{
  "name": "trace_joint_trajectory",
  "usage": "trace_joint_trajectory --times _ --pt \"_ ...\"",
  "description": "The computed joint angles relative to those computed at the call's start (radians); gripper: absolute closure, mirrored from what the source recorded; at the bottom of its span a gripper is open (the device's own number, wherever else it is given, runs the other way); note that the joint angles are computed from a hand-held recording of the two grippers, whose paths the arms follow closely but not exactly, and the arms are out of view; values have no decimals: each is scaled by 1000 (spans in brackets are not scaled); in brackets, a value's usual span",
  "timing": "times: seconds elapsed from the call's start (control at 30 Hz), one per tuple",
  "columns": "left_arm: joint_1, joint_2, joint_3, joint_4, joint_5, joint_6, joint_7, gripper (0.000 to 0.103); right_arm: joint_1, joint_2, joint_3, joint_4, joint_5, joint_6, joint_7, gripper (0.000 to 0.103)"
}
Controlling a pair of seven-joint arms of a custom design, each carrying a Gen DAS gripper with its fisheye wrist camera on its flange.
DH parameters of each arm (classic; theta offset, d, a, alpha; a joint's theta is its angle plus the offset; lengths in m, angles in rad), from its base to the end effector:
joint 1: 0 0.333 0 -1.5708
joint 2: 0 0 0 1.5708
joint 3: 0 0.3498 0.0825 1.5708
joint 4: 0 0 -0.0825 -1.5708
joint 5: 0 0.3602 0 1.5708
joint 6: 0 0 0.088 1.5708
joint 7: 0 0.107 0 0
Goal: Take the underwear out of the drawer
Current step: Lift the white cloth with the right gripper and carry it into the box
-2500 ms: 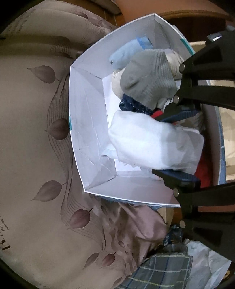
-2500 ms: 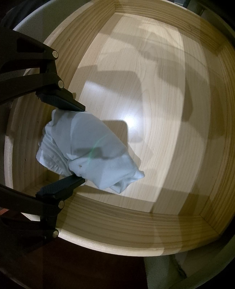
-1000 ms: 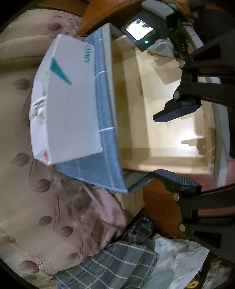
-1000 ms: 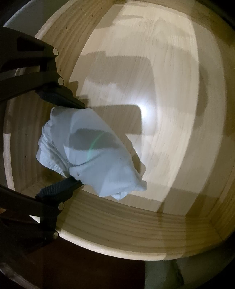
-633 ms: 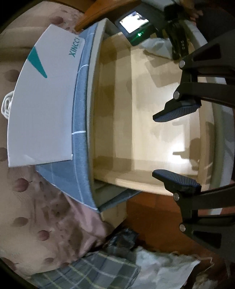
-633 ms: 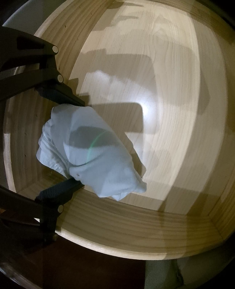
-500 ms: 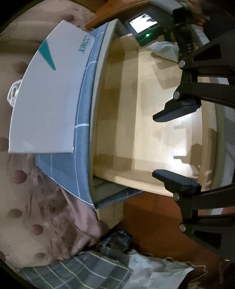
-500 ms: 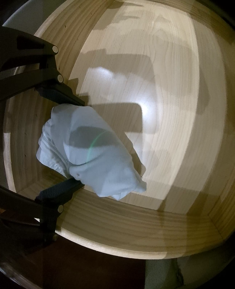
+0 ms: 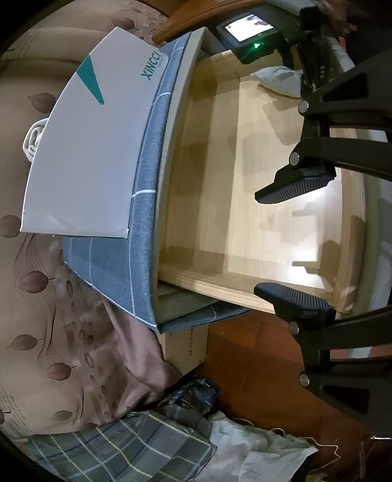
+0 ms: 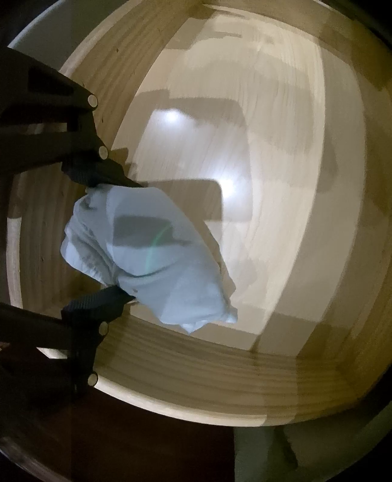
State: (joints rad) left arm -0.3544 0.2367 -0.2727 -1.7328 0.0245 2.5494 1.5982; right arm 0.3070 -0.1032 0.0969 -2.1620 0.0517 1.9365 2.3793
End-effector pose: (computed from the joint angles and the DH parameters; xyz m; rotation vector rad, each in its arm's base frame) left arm 0.5424 -0.3703 0.5537 -1.2508 2.5041 -0.7775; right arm 0.4370 0.1919 0.4763 1.6377 -2.5449 -0.0885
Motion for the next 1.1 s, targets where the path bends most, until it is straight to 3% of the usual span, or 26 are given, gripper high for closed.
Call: trace_joint_trajectory --times 0.23,0.8,1.1 --pt "0 -1 0 -2 -2 -3 1 47 3 -24 12 2 -63 30 34 62" --pt "0 -9 8 -12 28 5 -19 47 -10 -193 90 -29 -401 141 314 62" --pt "2 -10 9 -14 31 13 -24 47 -44 -289 111 31 -477 131 319 62"
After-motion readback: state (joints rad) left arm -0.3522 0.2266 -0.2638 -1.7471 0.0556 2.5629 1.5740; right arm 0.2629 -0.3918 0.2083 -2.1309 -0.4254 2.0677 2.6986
